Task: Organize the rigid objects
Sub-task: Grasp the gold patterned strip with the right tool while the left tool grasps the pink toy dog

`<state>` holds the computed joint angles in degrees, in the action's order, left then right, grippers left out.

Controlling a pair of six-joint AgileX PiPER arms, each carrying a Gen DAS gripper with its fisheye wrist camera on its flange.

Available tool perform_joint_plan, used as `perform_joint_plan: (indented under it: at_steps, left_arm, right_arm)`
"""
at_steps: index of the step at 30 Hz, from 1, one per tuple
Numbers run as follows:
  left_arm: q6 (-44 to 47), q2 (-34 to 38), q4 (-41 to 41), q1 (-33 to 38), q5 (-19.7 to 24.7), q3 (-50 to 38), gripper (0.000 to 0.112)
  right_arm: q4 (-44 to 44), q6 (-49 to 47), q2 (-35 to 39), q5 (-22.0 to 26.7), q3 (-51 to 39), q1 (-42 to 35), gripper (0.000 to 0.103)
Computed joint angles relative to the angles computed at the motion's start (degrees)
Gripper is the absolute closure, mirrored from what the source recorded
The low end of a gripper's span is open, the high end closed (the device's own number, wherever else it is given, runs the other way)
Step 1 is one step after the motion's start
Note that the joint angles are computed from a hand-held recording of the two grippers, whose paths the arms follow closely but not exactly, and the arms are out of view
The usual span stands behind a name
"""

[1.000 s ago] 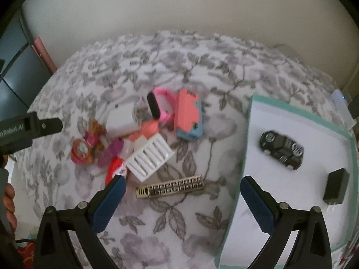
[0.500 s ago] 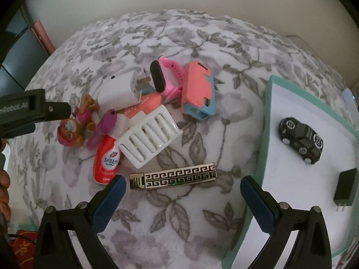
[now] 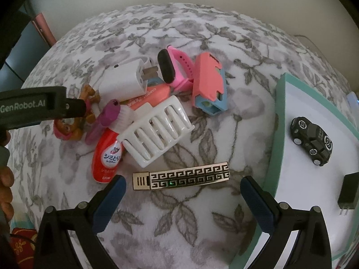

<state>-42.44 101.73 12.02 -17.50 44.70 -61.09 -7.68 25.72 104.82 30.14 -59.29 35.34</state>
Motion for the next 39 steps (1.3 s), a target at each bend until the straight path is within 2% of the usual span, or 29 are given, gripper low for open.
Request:
perform_joint_plan:
  at_steps: [4,11,14,16,21,26,27,28,29,39]
  left_arm:
    - [-0.1,1.3,0.5,-0.5,0.1,-1.1,0.009]
    - [0.1,3.3,0.1,-1.3,0.1,-1.9,0.010]
    - [0.1,4.0,0.4,-2.1,0.3,-2.8,0.020]
    - [-0.3,4.6,0.5,-2.9,0.2,-3.4,0.023]
    - [-0.7,5.5,0.4,-4.3,0.6,-5.3,0.049]
    - [-1.3,6.0,0.8,-5.3,1.5,-6.7,0.051]
    - [-1.0,5.9,0.5,-5.1,1.5,-6.7,0.056]
    - [-1.8,5.9,1.1,-5.4,1.9,-7.1,0.067]
    - [-1.6,4.5,1.2,-4.9,2.2,-6.2,0.071]
    - [-1.3,2.4,1.5,-5.0,2.5,-6.3,0.071]
  right_arm:
    - [-0.9,0.8,0.3,0.1,-0.4,0.0,0.001]
    - [-0.1,-0.8,0.2,0.9,-0.5,-0.7,0.019]
    - [-0.8,-0.1,0.0,1.3,-0.4,-0.2,0.019]
    - [-0.7,0.0,-0.1,1.6,-0.4,-0.1,0.019]
    - [0.0,-0.7,-0.6,2.0,-0.1,-0.7,0.019]
    - [0.5,-1.5,-0.7,2.2,-0.1,-1.0,0.019]
    - [0.5,-1.6,-0.7,2.3,-0.1,-1.0,0.019]
    - [0.5,-1.6,-0.8,2.3,-0.1,-1.0,0.019]
    - [0.5,-1.6,-0.8,2.3,0.0,-1.0,0.019]
    - [-0.1,-0.8,-1.1,3.0,-0.2,-0.7,0.019]
